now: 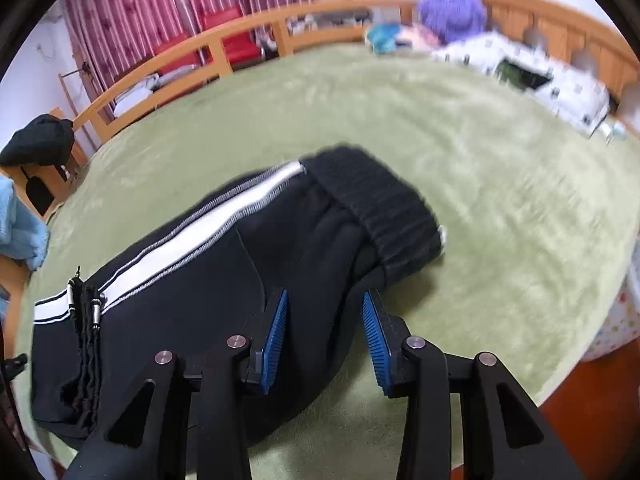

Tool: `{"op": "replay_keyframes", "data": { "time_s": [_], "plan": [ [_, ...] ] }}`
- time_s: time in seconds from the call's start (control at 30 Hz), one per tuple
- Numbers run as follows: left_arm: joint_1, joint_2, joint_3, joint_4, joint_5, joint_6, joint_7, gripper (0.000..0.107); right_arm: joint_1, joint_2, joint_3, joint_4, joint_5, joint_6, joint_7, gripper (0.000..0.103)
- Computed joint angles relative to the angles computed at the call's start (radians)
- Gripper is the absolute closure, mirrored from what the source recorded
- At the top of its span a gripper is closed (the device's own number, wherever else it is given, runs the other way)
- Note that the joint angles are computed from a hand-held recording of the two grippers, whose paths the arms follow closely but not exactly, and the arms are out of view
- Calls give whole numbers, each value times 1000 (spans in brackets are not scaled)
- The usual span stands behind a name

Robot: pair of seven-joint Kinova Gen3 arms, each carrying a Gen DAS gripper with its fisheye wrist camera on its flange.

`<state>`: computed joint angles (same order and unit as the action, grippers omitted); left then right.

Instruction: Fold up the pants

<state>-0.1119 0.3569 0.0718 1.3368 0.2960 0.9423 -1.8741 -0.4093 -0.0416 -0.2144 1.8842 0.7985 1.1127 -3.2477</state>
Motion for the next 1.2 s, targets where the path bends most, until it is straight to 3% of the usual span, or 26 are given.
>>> {"op": "replay_keyframes", "data": {
  "time_s": [0.1, 0.17, 0.27, 0.37, 0.5, 0.57, 0.7, 0.87, 0.93, 1.03, 1.07, 1.1, 1.2],
  "plan": [
    [-50, -13, 56, 51, 72, 36, -77, 42, -31, -7, -32, 18, 81, 24, -45, 61],
    [-1, -16, 19, 99, 41, 6, -54, 42, 31, -10, -74, 38, 103, -41, -37, 51],
    [75, -64, -32, 200, -6, -104, -41, 42, 123, 18, -113, 61, 60, -144, 30, 49],
    [76, -86, -11, 203, -61, -95, 4, 42, 120, 90, -57, 60, -20, -167, 76, 49],
    [21, -107, -8, 193, 13, -31, -23, 41, -39, 105, 62, 25, -23, -113, 123, 49],
    [-1, -129, -14, 218, 49, -42, -39, 41, -70, 77, 77, 25, -20, -142, 114, 49],
    [-31, -150, -24, 254, 101, -81, -87, 41, -15, 51, 24, -3, -46, -303, 152, 49],
    [-58, -123, -34, 228, 135, -37, -71, 41, 143, 142, -192, -106, -156, -506, 294, 49],
    [-84, -120, -31, 233, 179, -31, -98, 41, 135, 196, -220, -140, -203, -579, 375, 49],
    [-97, -121, -32, 240, 209, -25, -108, 41, 12, 293, -158, -213, -243, -577, 497, 49],
    [-100, -117, -32, 238, 215, -20, -113, 41, -34, 321, -127, -243, -263, -544, 524, 60],
    [-103, -120, -33, 242, 219, -20, -116, 41, -80, 347, -89, -267, -284, -503, 559, 87],
    [-122, -126, -33, 258, 260, -30, -148, 41, -141, 324, -48, -262, -342, -479, 674, 88]
  ]
}}
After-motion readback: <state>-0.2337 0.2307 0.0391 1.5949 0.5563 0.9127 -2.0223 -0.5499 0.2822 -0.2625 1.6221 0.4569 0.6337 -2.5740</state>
